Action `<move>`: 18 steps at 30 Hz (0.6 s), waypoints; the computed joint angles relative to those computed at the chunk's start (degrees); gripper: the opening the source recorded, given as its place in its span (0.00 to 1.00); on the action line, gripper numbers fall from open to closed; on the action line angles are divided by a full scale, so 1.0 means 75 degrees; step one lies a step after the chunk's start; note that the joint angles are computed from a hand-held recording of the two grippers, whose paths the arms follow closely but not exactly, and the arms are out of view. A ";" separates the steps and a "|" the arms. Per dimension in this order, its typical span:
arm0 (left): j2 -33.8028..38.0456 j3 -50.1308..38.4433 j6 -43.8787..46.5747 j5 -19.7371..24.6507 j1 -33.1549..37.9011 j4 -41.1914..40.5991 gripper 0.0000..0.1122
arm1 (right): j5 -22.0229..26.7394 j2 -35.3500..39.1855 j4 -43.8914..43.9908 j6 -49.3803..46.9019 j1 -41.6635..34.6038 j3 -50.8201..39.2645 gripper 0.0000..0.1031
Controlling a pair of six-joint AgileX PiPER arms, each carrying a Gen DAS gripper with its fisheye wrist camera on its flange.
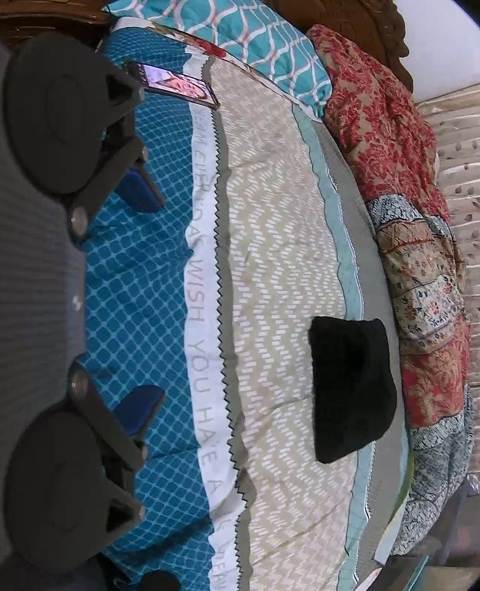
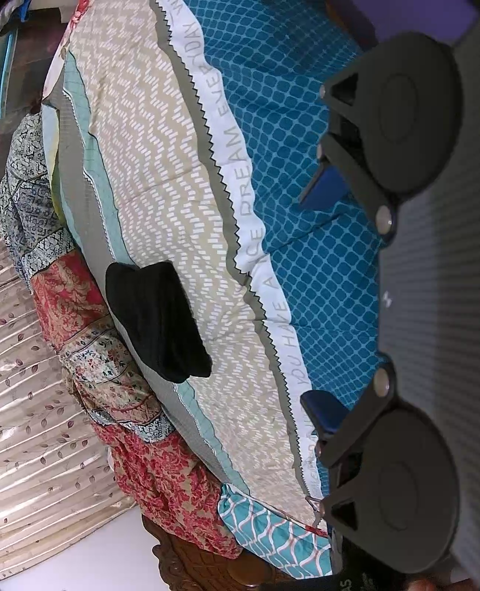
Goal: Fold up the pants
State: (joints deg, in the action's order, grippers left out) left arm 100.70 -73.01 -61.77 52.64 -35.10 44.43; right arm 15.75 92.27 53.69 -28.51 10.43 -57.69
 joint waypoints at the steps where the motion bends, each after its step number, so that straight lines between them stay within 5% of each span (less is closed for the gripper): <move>1: 0.0007 -0.0003 0.0014 0.0024 -0.0003 -0.0012 0.92 | 0.0006 -0.0001 0.0002 -0.0007 0.0002 0.0007 1.00; 18: 0.0149 0.0048 0.0183 0.0192 0.0087 -0.0075 0.92 | 0.0091 0.0081 0.0018 0.0122 -0.0016 0.0030 1.00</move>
State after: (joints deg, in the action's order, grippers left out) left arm 101.82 -72.65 -60.40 54.08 -34.44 43.87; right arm 16.43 92.88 53.83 -27.60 10.31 -57.47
